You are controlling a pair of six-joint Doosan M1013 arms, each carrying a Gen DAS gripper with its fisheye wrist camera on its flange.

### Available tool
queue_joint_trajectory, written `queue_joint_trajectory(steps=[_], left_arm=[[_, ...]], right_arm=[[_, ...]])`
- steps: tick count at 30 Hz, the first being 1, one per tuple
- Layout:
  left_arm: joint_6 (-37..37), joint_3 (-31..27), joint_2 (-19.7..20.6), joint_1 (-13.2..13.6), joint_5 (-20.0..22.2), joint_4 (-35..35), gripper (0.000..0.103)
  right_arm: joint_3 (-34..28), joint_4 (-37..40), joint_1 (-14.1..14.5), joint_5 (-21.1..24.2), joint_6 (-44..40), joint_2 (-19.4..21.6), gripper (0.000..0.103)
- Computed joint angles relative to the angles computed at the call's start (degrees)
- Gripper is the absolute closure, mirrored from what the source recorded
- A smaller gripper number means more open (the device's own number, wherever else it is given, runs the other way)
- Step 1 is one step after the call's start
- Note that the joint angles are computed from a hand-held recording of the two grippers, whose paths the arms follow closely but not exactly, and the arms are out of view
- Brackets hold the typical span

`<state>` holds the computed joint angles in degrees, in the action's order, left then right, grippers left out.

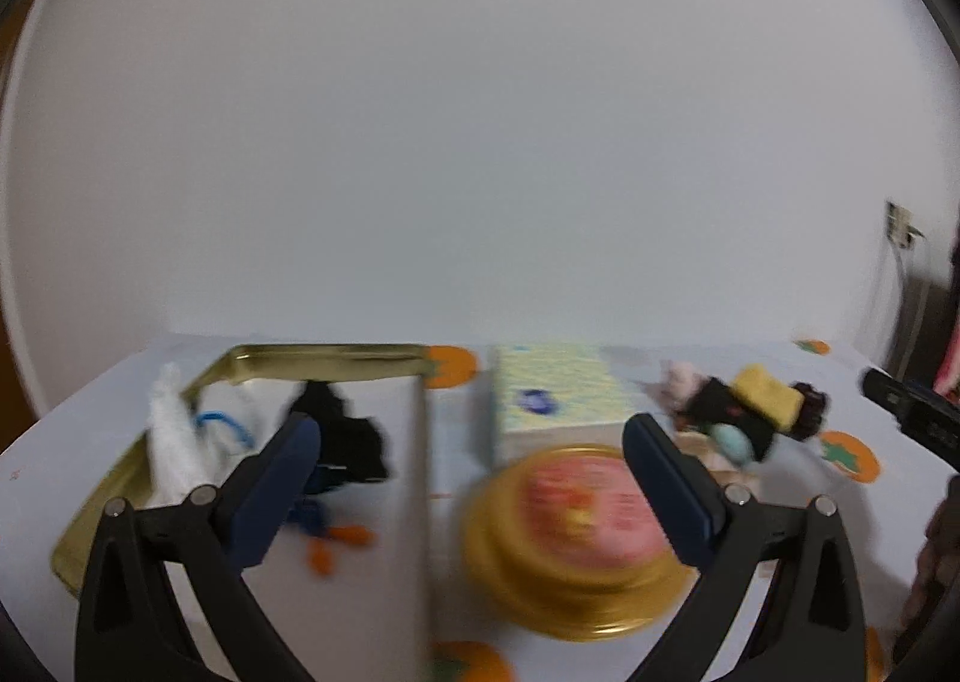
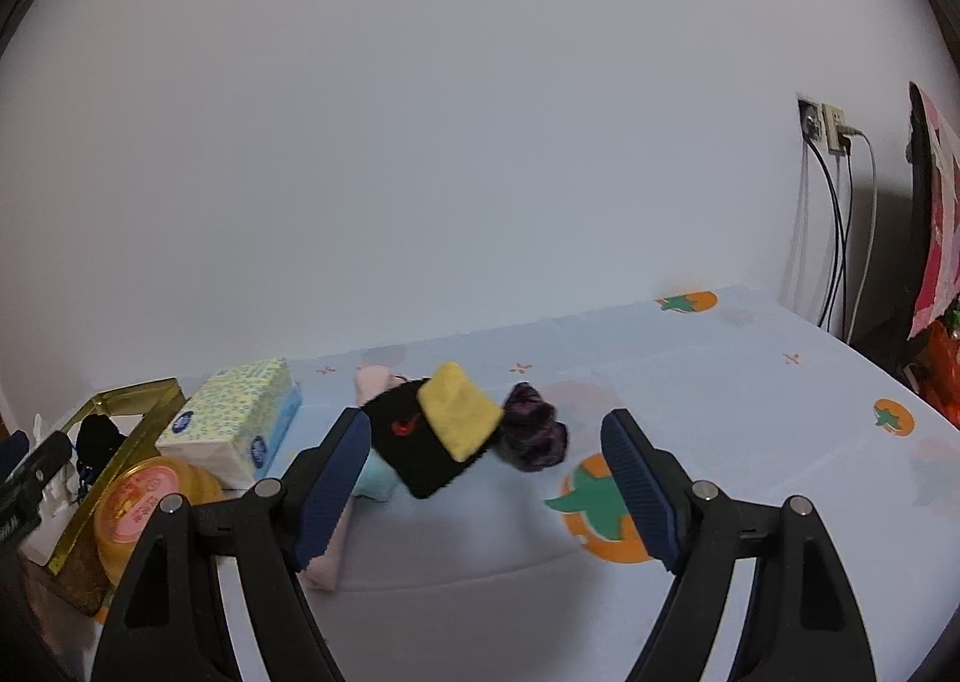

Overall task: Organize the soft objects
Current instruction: 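Move the right tool toward the black plush with the yellow patch, then lower the left tool onto the pink cloth and close it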

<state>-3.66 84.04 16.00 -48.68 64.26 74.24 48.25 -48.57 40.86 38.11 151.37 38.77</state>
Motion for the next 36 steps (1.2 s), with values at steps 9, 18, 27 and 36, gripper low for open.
queue_joint_trajectory(steps=[9,18,27,36], left_arm=[[7.99,-6.98,4.76,-0.69,-8.09,-3.02,0.007],[31.81,-23.57,14.25,1.37,-1.14,-25.13,0.021],[41.69,-35.21,21.22,2.89,12.20,-34.88,0.034],[44.74,-39.36,23.95,2.32,16.42,-32.94,0.038]], right_arm=[[-0.81,1.28,-0.71,0.86,-5.71,0.33,0.036],[-0.34,3.68,-2.77,0.77,-5.61,-0.19,0.036],[1.05,8.74,-4.72,-1.26,-3.55,-1.35,0.036],[1.81,11.03,-5.15,-2.66,-3.57,-1.84,0.036]])
